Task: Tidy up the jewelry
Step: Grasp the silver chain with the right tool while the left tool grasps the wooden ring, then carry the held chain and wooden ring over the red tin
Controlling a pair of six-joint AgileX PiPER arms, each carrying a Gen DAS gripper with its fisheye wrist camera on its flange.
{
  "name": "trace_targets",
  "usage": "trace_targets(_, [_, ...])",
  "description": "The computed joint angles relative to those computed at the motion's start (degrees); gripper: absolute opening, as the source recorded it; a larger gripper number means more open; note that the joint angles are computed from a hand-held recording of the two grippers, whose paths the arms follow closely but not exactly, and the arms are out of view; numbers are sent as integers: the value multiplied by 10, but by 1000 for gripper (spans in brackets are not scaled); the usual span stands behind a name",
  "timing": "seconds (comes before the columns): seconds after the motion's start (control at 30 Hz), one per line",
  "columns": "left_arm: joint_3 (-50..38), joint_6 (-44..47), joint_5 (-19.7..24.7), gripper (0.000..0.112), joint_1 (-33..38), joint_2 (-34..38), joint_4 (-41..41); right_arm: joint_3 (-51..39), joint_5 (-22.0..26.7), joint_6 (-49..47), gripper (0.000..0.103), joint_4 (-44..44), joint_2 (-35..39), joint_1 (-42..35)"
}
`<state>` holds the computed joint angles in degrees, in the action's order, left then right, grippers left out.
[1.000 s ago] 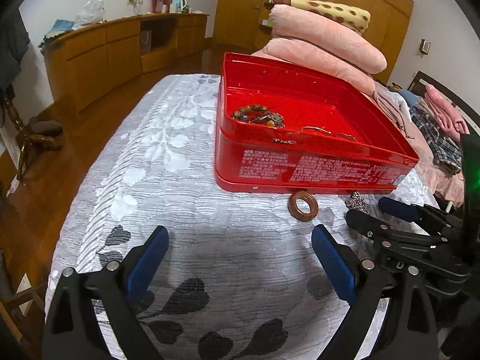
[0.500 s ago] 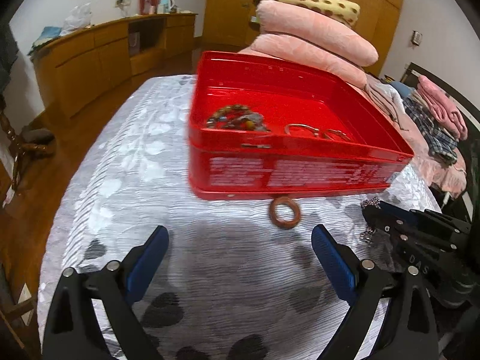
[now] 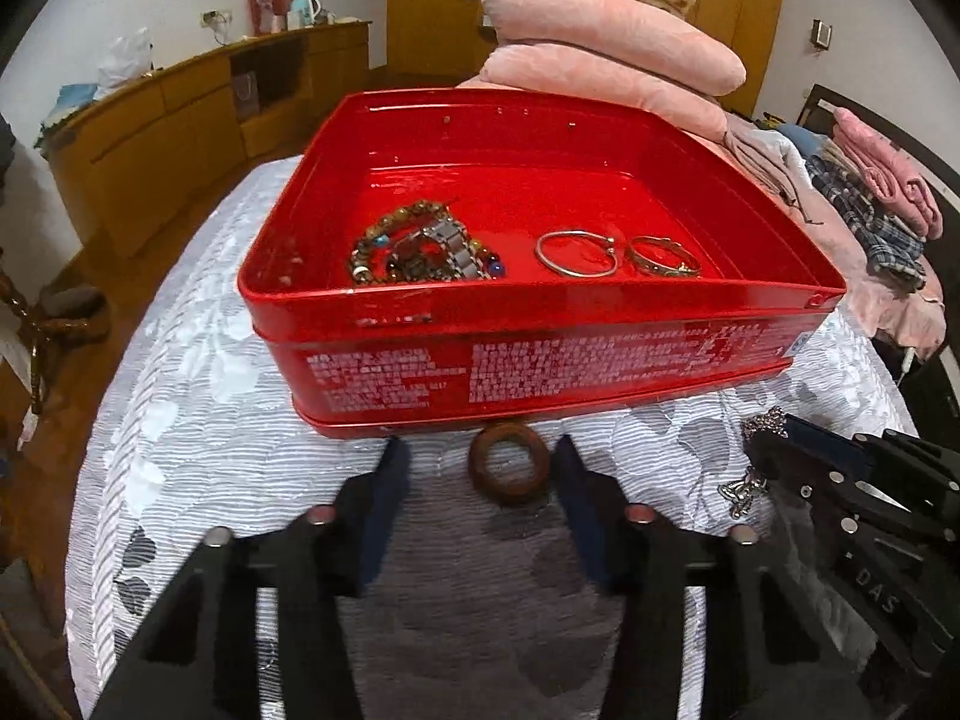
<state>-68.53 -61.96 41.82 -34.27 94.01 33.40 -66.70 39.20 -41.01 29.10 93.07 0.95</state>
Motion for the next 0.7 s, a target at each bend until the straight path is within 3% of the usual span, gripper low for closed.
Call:
trace_targets(0.07, [8,-4,-5,28,0,-7,3,0,1,-2,18,3,0,-2])
trace_targets(0.43, [93,-15,-45,28,-4,-88,1,7,4,-3,22,3,-9,-2])
trace_targets(0.53, [107,-15,-53,28,-3,-102,-1,10,2,0,31,0,-10,1])
trace_targets(0.7, [117,-14,-67,28,5,-108,-7,10,-3,7,34,-11,-7,8])
